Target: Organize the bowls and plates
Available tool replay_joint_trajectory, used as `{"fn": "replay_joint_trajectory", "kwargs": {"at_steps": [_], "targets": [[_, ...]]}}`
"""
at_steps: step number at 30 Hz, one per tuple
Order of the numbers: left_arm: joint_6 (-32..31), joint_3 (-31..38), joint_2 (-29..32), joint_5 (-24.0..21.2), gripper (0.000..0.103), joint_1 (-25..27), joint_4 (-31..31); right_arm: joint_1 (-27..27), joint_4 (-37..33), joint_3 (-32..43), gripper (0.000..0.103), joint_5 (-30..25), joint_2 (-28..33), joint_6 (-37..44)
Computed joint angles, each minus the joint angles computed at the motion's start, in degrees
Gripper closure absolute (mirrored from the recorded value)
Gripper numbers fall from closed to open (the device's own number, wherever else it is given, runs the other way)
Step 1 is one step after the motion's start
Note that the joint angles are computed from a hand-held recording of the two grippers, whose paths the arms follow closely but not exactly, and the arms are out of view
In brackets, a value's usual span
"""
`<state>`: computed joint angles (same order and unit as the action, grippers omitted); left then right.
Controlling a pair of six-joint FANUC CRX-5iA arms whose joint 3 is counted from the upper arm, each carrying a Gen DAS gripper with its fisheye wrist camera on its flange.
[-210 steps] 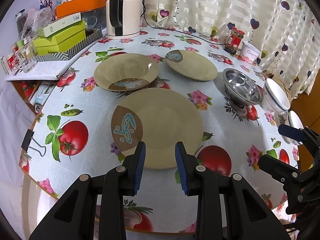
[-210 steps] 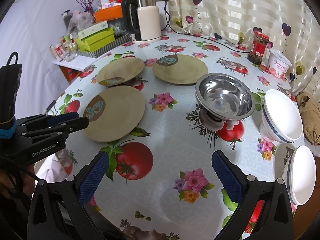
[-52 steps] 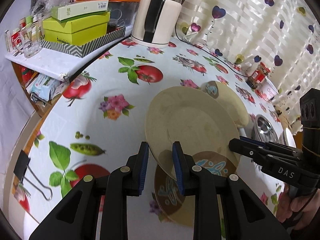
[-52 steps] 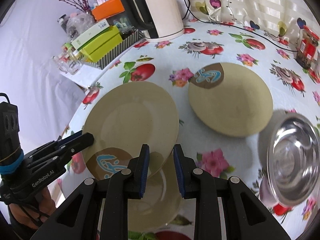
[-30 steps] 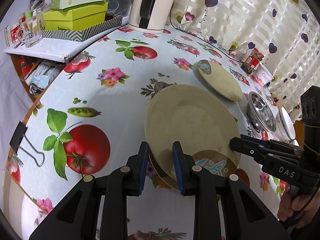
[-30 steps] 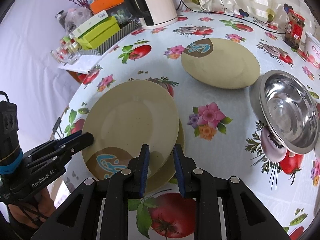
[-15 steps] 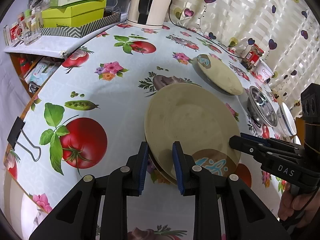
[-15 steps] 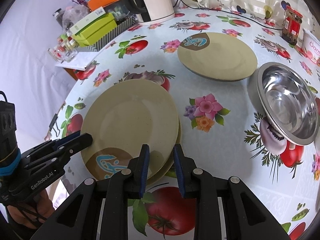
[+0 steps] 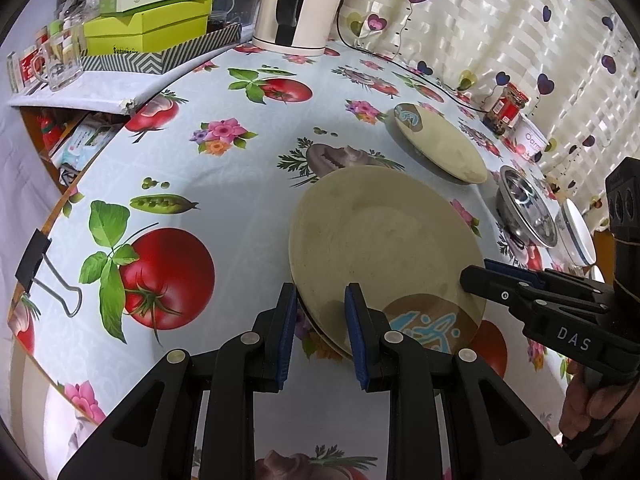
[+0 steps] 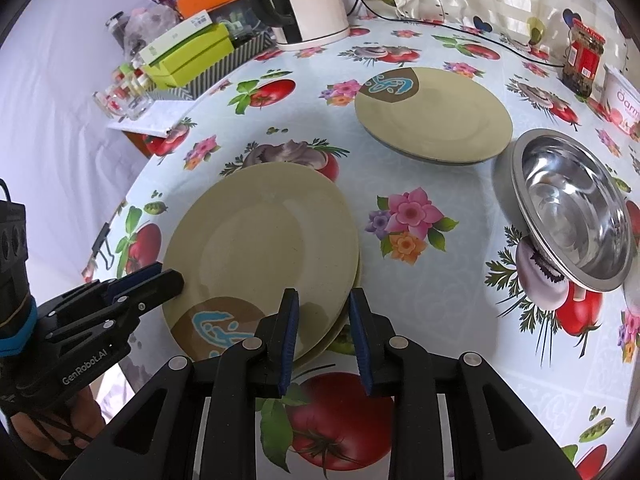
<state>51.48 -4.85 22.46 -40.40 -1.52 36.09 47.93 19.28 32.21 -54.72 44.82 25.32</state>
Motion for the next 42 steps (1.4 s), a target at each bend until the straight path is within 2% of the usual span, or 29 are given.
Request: {"fn": "replay_joint_trajectory", "kwargs": {"at_steps": [15, 23, 27, 35, 36, 38, 42], "targets": [[-0.7, -2.0, -2.6, 0.4, 0.077, 0.9, 1.5, 0.8, 1.8, -3.4, 0.076, 1.9, -2.2, -2.1], [-2.5, -2.5, -4.7, -0.9, 0.077, 0.1, 2.5, 2.6, 6.9, -10.0, 0.076, 4.1, -6.7, -6.4], [-3.1, -2.0, -4.9, -1.6, 0.077, -0.7, 2.3, 3.8, 9.9, -13.2, 0.076, 3.0, -8.3, -9.8], [-3.7, -1.0, -4.5, -2.7, 0.077, -1.8, 3.1, 4.3, 10.6, -18.8, 0.076, 4.5, -11.5, -12.9], [-4.1, -1.1, -4.5, -2.5, 0.077, -1.9, 3.8, 4.2, 10.9, -19.4, 0.075, 5.0, -12.0, -13.4], [-4.6, -1.1, -4.5, -1.7, 0.077, -2.2, 4.7, 4.2, 11.8, -20.4, 0.066, 5.4, -12.7, -14.3], [-4.0, -0.4, -4.5, -0.1, 0.077, -2.9, 3.2, 4.0, 13.9, -22.2, 0.062, 6.7, -13.9, -15.5]]}}
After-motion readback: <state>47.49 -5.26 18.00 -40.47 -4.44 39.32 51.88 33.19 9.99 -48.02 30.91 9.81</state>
